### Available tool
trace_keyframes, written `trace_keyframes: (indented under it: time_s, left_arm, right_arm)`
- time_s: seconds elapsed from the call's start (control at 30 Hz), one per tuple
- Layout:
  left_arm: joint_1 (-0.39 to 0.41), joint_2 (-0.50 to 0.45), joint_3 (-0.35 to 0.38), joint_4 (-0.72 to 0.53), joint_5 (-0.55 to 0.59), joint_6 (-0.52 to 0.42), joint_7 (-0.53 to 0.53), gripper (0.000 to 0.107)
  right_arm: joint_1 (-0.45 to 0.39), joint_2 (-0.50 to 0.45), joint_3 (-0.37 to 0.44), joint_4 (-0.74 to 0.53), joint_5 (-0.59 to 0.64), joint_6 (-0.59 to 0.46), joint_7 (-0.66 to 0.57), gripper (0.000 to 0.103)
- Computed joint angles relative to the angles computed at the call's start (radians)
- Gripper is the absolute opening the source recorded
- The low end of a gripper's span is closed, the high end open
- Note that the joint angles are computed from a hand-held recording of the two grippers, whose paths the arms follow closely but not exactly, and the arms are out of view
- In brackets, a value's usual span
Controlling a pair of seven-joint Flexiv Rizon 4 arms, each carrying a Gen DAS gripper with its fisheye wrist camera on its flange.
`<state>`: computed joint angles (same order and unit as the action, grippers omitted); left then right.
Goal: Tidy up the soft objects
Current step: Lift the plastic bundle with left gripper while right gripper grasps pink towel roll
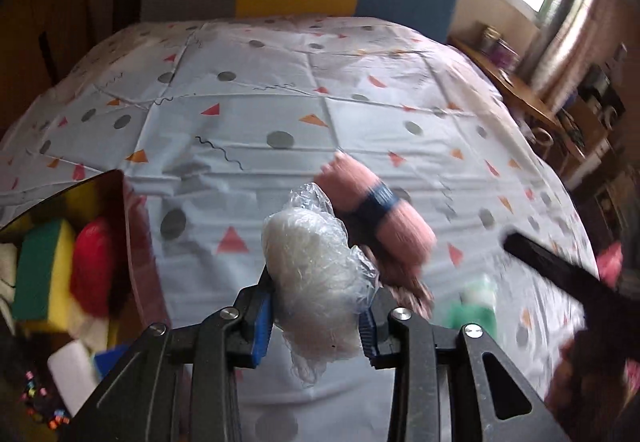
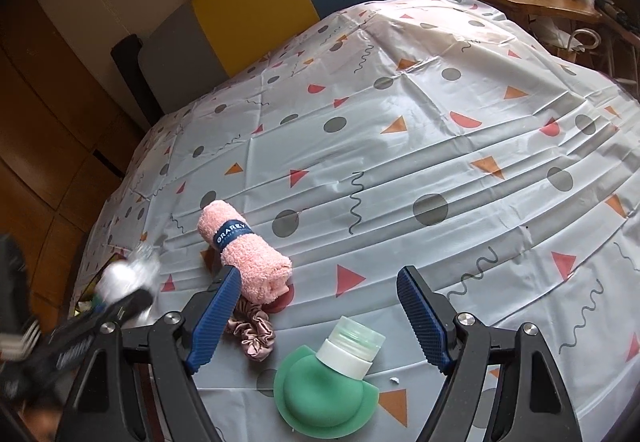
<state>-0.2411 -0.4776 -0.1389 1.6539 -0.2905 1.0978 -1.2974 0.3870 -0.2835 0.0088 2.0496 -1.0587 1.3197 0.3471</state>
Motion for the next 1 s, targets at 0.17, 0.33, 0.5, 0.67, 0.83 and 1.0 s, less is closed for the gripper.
trace_keyframes:
  time_s: [0.17,0.33,0.5,0.67,0.83,1.0]
  left_arm:
    - [0.025,0.1,-0.032,0.149,-0.04,0.08,0.088,0.035]
    - [0.047,0.189,-0.054,0.279,-0.131,0.139,0.181,0.035]
    - [0.06,0.258,-0.041,0.373,-0.222,0.162,0.257,0.035]
    - [0.068,0.296,-0.018,0.423,-0.305,0.174,0.302,0.035]
    - [0.066,0.329,0.003,0.458,-0.361,0.204,0.334,0.035]
    - [0.066,0.35,0.028,0.479,-0.37,0.238,0.331,0.035]
  right_arm:
    - [0.006,-0.014,-0.001,-0.012,-0.011,0.01,-0.025,0.081]
    - [0.018,-0.043,0.005,-0.035,0.013,0.025,-0.108,0.081]
    - [0.037,-0.086,0.018,-0.079,0.111,0.042,-0.239,0.08]
    - [0.046,-0.164,0.062,-0.215,0.285,-0.034,-0.49,0.08]
    - [0.009,-0.312,0.165,-0.454,0.521,-0.217,-0.811,0.08]
    - [0.067,-0.43,0.149,-0.659,0.6,-0.51,-0.993,0.056]
